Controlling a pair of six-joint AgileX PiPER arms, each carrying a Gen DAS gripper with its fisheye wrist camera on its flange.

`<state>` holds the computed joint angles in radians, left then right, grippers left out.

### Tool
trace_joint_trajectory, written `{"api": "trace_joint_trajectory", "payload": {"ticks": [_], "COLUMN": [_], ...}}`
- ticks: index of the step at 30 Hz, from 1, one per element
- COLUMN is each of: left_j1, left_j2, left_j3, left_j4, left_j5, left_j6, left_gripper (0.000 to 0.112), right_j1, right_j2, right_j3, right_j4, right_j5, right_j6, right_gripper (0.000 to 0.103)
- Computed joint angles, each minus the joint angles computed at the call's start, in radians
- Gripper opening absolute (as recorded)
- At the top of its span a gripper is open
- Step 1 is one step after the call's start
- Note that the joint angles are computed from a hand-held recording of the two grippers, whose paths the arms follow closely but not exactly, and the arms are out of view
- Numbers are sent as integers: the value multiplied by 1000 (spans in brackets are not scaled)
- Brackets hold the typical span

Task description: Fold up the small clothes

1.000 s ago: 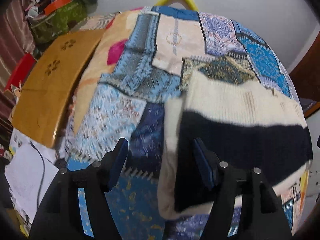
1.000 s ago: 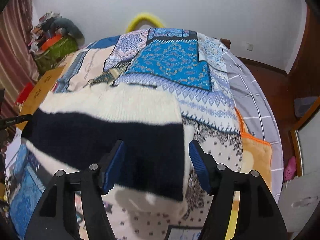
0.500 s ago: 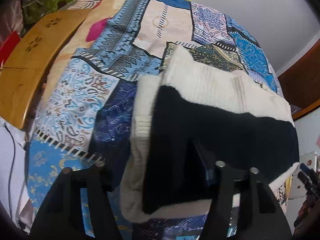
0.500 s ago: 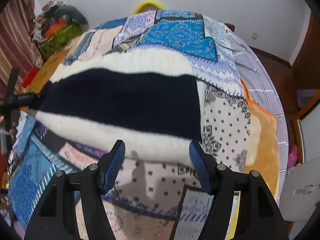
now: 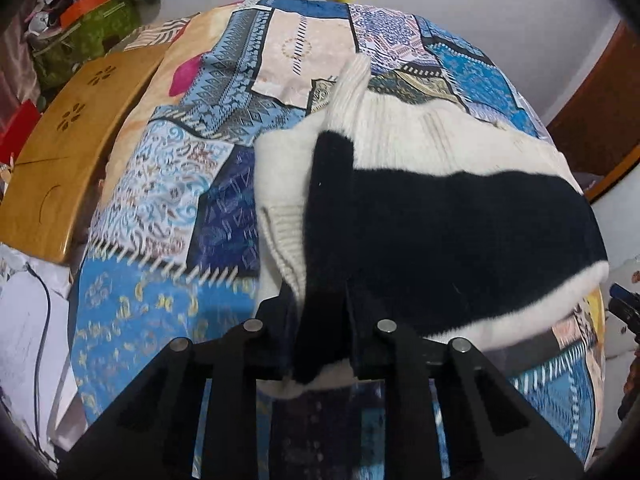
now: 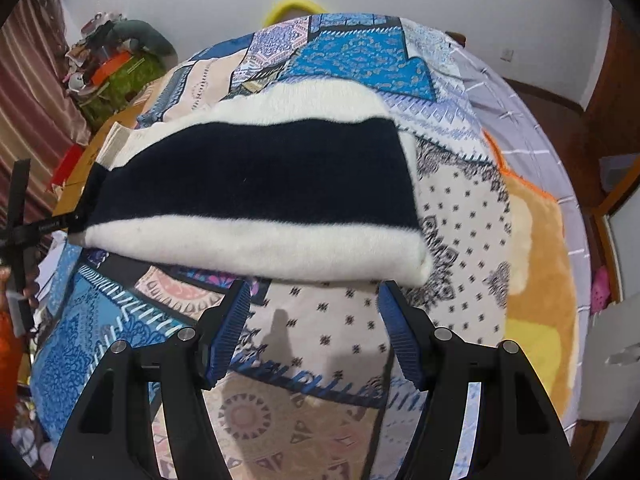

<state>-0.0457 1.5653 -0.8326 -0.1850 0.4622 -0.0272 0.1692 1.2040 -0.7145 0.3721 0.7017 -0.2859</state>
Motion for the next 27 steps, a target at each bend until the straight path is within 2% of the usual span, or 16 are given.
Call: {"api": "trace_joint_trajectory", "payload": {"ticks": [3, 6, 11, 13, 15, 18, 21, 27], "left_j1": [8, -1, -41, -28, -12, 5, 33, 67], "left_j2": [-38, -85, -123, -118, -107, -95, -67, 53], "left_j3": [38, 81, 108, 95, 72, 47, 3, -142], "left_j4": [-70, -103, 22, 40, 73, 135, 132, 94], "left_j5": [16, 16, -9, -3, 10, 12, 25, 54], "left_j6": [54, 75, -32, -51, -76, -115, -86, -12], "left_gripper": [14, 14, 16, 21, 37, 52, 60, 64], "right_j1": [8, 0, -34, -61, -70, -71, -81, -92], "right_j2": [-1, -1, 41, 75, 105, 160, 183, 243], "right_j3": [16, 27, 26, 19, 12, -8, -19, -66], "right_j4": [4, 26, 79, 137, 163, 189, 236, 279], "right_j5": [-8, -14, -39, -41, -56, -89, -110, -144], "right_j6": [-3, -18, -53, -92, -103, -112, -152, -199], "right_gripper": [63, 63, 63, 63, 63, 63, 63, 63]}}
